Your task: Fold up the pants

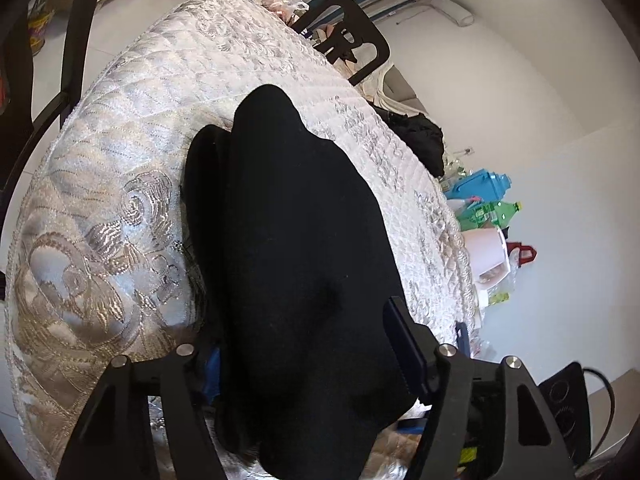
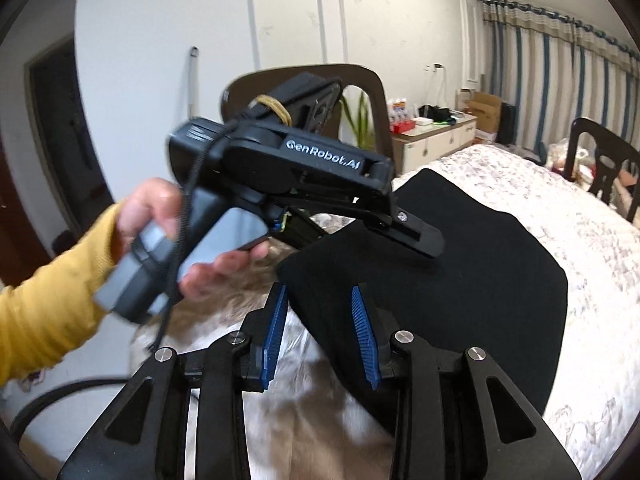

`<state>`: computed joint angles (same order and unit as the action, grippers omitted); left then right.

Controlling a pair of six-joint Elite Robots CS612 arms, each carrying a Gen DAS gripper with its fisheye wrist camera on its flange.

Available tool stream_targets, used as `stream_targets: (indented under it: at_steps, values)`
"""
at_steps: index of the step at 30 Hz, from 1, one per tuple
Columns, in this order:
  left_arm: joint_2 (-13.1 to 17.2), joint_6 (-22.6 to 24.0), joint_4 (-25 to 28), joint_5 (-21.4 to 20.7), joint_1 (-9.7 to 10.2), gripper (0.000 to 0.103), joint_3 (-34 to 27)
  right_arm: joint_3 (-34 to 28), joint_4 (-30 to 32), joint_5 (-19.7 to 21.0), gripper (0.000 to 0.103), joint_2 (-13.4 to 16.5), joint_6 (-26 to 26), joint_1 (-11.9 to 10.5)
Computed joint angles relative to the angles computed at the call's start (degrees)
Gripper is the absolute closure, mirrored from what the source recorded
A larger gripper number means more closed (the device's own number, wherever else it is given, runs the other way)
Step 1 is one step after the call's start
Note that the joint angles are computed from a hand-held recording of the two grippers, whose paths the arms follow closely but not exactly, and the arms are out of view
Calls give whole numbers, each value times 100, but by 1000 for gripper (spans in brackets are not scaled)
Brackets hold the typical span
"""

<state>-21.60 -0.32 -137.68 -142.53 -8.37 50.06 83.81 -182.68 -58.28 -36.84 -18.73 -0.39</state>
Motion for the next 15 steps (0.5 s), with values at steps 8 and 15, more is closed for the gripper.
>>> stream_targets:
  at_steps: [8,15]
  values:
    - [-43,263,30,137,-12,41,50,242,-290,-370,55,-124,906,-374]
    - [-198,431,-92,644,-92,40,243,-155,786,-408,50,24,1711,-620]
